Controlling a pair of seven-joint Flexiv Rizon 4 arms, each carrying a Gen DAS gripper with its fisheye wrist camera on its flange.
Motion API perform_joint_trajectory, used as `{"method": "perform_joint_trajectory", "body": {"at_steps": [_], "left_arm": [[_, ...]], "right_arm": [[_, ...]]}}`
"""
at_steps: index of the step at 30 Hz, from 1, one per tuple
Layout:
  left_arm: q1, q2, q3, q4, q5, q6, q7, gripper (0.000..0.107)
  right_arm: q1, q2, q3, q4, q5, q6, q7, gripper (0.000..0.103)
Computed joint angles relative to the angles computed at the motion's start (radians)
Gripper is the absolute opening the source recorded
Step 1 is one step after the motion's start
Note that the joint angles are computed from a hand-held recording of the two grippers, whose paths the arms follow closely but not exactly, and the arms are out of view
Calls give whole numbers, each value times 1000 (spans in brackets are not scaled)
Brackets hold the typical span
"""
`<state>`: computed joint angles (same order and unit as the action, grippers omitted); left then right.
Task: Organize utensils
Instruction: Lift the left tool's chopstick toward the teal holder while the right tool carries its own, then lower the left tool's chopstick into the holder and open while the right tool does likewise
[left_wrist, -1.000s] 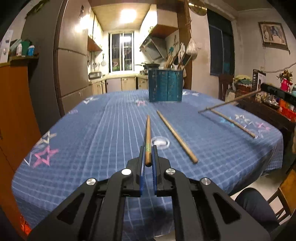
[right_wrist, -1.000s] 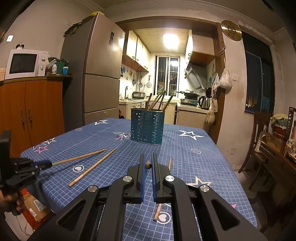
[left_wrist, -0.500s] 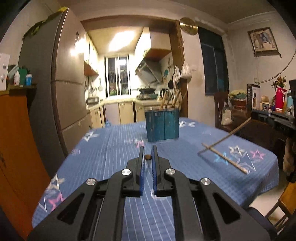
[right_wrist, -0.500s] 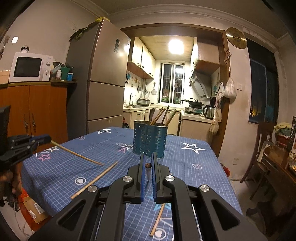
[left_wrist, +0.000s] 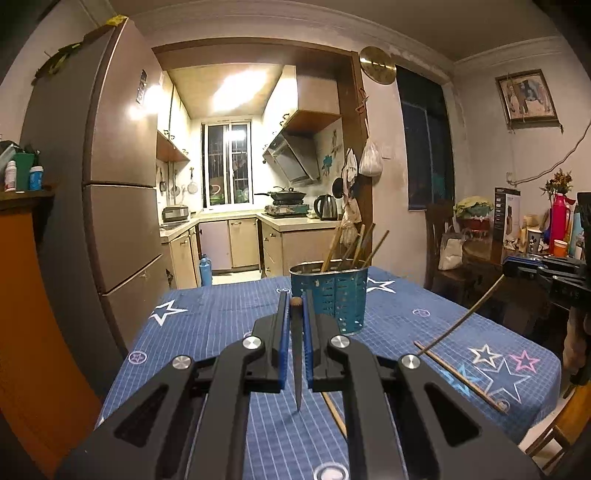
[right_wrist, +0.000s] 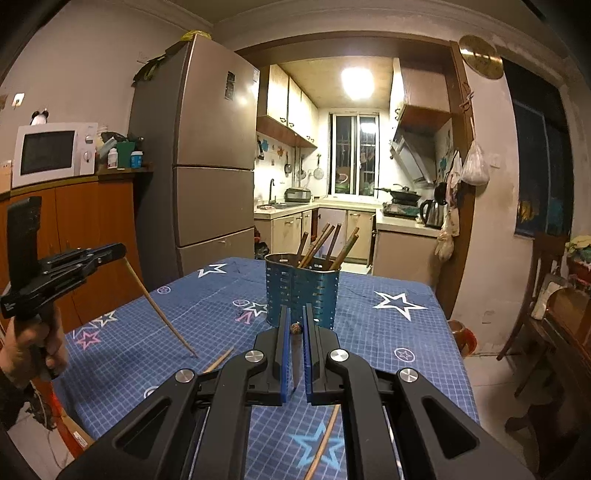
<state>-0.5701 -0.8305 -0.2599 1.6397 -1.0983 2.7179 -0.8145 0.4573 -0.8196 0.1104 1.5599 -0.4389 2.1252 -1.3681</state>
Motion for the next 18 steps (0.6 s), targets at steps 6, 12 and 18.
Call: {"method": "perform_joint_trajectory", "body": {"at_steps": [6,12,18], "left_arm": [[10,-26,-6,-96,-43,-41,103,5],[32,-27,-13,-148,-54,-80,146,5],[46,-27,-17,-228,-64,-127,214,5]], "right_arm": [[-55,-36,69,-111,-122,-98,64,7],[-110,-78,169,-217,-243,-194,105,7],[-165,-136,327,-353,-311,-324,71,7]]}}
